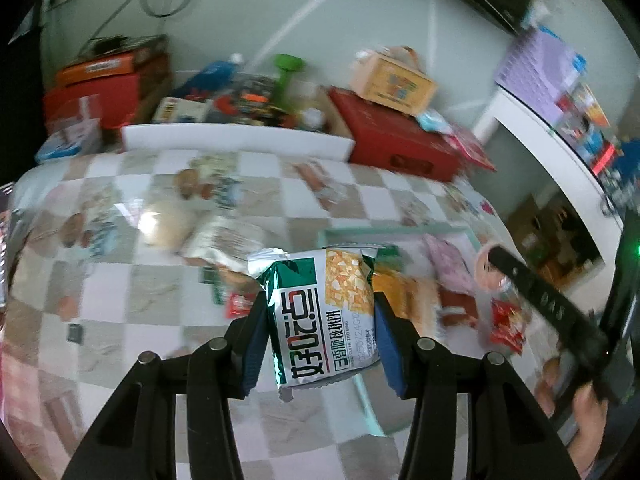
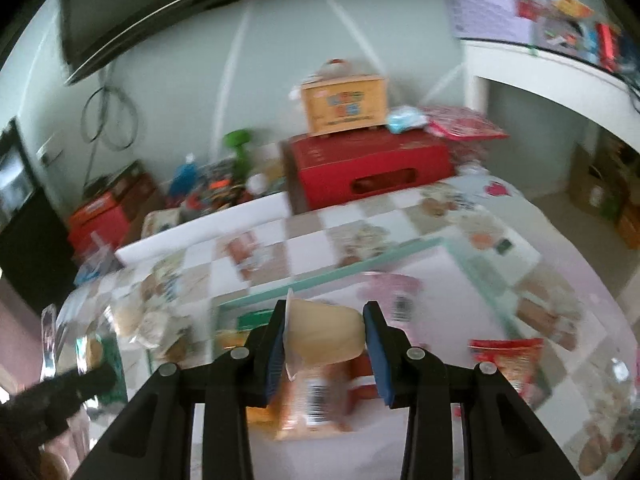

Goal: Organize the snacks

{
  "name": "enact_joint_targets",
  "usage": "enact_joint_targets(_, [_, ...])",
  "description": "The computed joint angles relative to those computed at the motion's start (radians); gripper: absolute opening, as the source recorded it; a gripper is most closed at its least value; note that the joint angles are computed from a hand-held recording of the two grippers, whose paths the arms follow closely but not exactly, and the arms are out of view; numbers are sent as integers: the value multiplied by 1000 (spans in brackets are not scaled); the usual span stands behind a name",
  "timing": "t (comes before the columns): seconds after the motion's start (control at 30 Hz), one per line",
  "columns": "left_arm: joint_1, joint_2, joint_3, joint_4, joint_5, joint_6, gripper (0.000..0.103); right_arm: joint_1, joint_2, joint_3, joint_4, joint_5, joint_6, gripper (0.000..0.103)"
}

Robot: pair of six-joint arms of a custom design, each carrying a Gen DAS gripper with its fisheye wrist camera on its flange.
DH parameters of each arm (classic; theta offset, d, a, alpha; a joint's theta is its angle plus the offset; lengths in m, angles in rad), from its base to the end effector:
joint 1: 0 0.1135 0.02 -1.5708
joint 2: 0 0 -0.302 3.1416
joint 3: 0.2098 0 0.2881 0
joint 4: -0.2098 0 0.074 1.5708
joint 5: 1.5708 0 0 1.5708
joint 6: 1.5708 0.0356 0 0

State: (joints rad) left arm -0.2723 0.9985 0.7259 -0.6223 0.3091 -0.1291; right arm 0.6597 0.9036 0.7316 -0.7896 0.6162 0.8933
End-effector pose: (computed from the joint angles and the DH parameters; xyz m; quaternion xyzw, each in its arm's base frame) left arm 0.2008 -0.0673 0.2651 0.1176 0.9262 -0.2076 0.2921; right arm 0.1548 0.0941 0.2771 0.1963 0.8923 -0.0061 0.4066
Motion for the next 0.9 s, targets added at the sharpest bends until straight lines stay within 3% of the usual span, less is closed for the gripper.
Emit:
enact_joint_targets(0.27, [-294,36,-24,16,-106,-77,51,-141,-146,-32,-162,-18,34,39])
enact_joint_targets(0.43, [-401,77,-36,37,-158,-108,51,-268,-187,-67,-210,-158,38,39])
enact_joint_targets(0.6, [-450,118,-45,53,-185,-120,51,-300,-162,-93,-223,-235,44,39])
enact_joint_targets(0.9, [-450,145,-43,56,-174,-134,52,-296,-122,-101,-214,-271,46,39])
